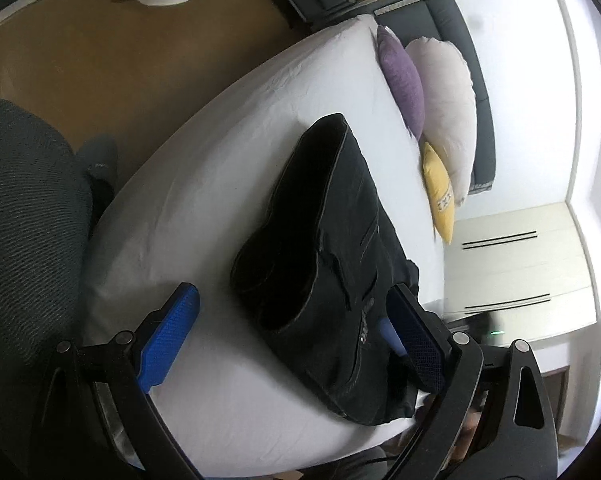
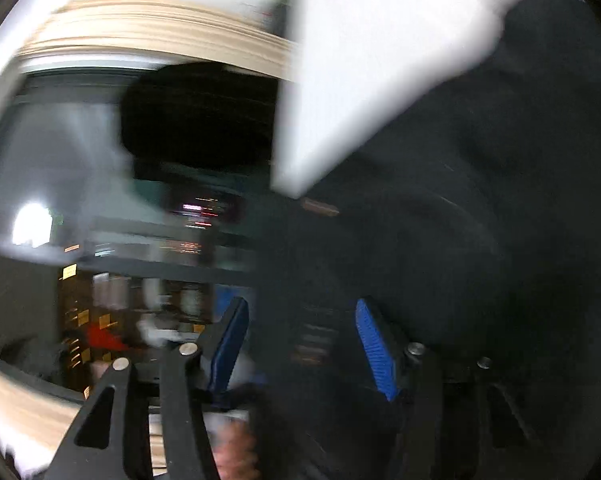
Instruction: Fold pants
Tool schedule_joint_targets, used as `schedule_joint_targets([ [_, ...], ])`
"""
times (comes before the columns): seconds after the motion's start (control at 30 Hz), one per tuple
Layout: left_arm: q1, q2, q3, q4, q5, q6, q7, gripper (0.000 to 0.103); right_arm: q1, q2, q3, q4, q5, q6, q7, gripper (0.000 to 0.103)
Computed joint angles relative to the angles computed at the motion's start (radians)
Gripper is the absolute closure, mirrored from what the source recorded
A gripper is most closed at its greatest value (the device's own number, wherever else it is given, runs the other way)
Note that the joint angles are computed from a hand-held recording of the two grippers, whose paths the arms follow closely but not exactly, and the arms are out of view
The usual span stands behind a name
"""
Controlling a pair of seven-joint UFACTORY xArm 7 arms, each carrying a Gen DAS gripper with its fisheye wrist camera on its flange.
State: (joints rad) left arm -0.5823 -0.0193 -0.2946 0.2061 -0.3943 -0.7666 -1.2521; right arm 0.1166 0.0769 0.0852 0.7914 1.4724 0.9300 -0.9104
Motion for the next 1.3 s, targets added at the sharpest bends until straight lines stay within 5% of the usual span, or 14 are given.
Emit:
schedule_joint_targets([
  [0.07,0.008,0.049,0.009,0.005,0.02,-0.06,-0.019,0.009,-0.016,-0.002,-0.01,-0.044,0.047,0.016,-0.042,0.074],
  [0.17,0.014,0.093,0.016,0.0,0.046,-0.126,-0.046,0.016,-0.031,-0.048,-0.024,-0.087,0.047,0.039,-0.035,0.074],
  [0.23,0.029,0.113,0.029,0.008,0.083,-0.144,-0.058,0.031,-0.024,-0.084,-0.025,-0.098,0.009,0.017,-0.003,0.07],
  [0.3,0.046,0.141,0.036,0.017,0.133,-0.166,-0.086,0.06,-0.019,-0.11,-0.03,-0.107,0.007,0.026,-0.008,0.053],
  [0.6,0.083,0.2,0.044,0.028,0.198,-0.221,-0.15,0.083,0.015,-0.07,-0.022,-0.023,-0.06,-0.006,0.022,0.044],
  [0.7,0.082,0.183,0.045,0.034,0.196,-0.205,-0.135,0.086,0.008,-0.013,-0.018,-0.01,-0.076,-0.037,0.028,0.054],
  [0.87,0.087,0.135,0.049,0.039,0.205,-0.154,-0.104,0.088,-0.017,-0.021,-0.022,-0.016,-0.113,-0.003,0.048,0.054],
  [1.07,0.092,0.09,0.05,0.052,0.208,-0.087,-0.08,0.089,-0.08,-0.122,-0.087,0.03,-0.286,0.135,0.024,0.035],
  [1.2,0.072,0.054,0.039,0.073,0.147,-0.019,-0.019,0.09,-0.141,-0.034,-0.125,0.075,-0.393,0.147,0.099,0.02],
  [1.23,0.07,0.046,0.038,0.075,0.143,-0.006,-0.01,0.091,-0.116,0.017,-0.156,0.081,-0.417,0.12,0.121,0.024],
  [1.3,0.06,0.016,0.032,0.091,0.102,0.041,0.043,0.091,-0.187,0.045,-0.11,0.072,-0.354,0.124,0.041,0.03],
])
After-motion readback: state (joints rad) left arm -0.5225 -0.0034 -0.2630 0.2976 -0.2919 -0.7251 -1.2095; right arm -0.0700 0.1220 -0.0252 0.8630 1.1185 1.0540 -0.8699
